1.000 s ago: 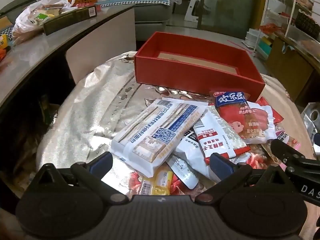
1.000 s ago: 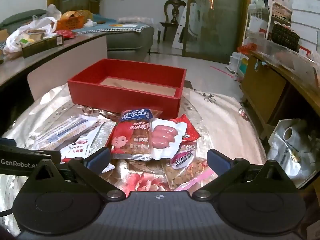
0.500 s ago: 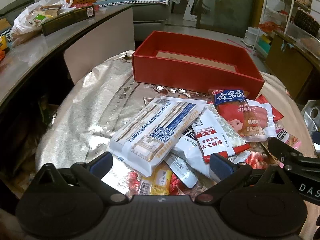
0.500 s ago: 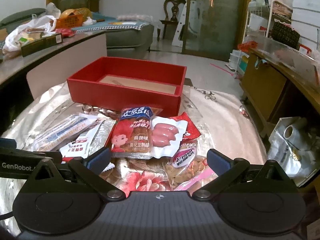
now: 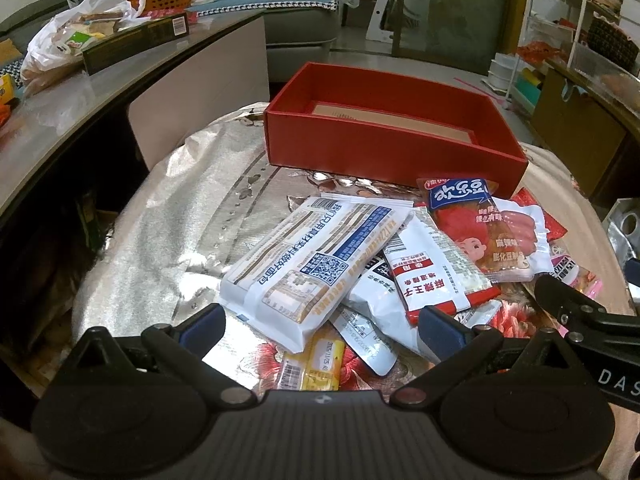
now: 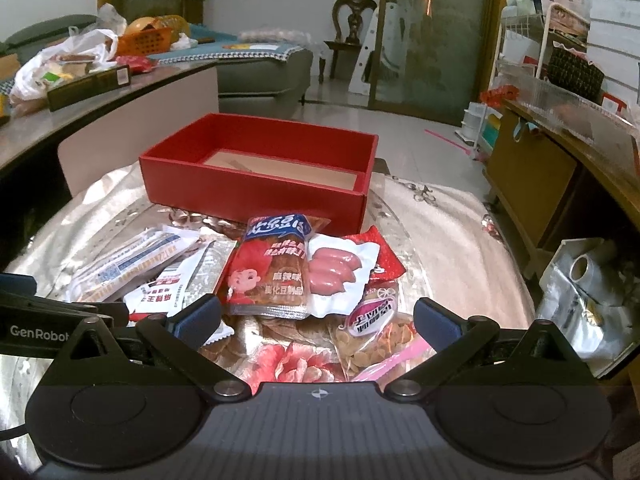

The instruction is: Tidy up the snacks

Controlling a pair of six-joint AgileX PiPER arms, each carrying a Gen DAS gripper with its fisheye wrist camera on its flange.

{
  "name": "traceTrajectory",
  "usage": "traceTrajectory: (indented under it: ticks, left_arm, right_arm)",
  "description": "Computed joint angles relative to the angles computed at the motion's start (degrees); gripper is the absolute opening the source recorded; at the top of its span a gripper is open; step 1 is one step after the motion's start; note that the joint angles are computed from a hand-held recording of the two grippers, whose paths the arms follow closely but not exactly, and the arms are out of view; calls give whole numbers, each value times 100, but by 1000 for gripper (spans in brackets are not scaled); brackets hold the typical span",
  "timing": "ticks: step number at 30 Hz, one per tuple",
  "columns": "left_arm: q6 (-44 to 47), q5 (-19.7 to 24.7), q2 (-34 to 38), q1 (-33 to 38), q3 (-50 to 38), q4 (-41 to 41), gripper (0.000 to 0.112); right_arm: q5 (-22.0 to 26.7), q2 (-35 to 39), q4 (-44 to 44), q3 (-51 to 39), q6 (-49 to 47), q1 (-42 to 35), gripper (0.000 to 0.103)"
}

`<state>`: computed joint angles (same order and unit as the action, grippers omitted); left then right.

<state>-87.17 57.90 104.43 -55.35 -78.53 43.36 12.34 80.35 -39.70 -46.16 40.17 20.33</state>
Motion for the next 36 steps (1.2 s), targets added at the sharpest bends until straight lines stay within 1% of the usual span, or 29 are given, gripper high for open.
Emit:
traceTrajectory:
  ticks: [4,9,18,28,32,36]
  left_arm:
    - [12,6,7,-3,-11,-1,97]
    - [50,45,9,-17,-31,-3,96]
    - [82,58,5,-20,-35,-12,96]
    - [93,84,42,-43,-73,5,95]
    - [109,69,49,-39,-71,-9,94]
    - [117,61,53,-43,-76,-9,94]
  right_arm:
    - [46,39,398,-49,-355,-27,103]
    - [63,49,452,-55,-416,-27,103]
    - [75,67,866,-73,-832,-61,103]
    - [78,76,893,-64,-858,-58,103]
    - [102,91,1115,-86,-1064,-74,103]
    - [93,95,1147,-85,-1100,-84,103]
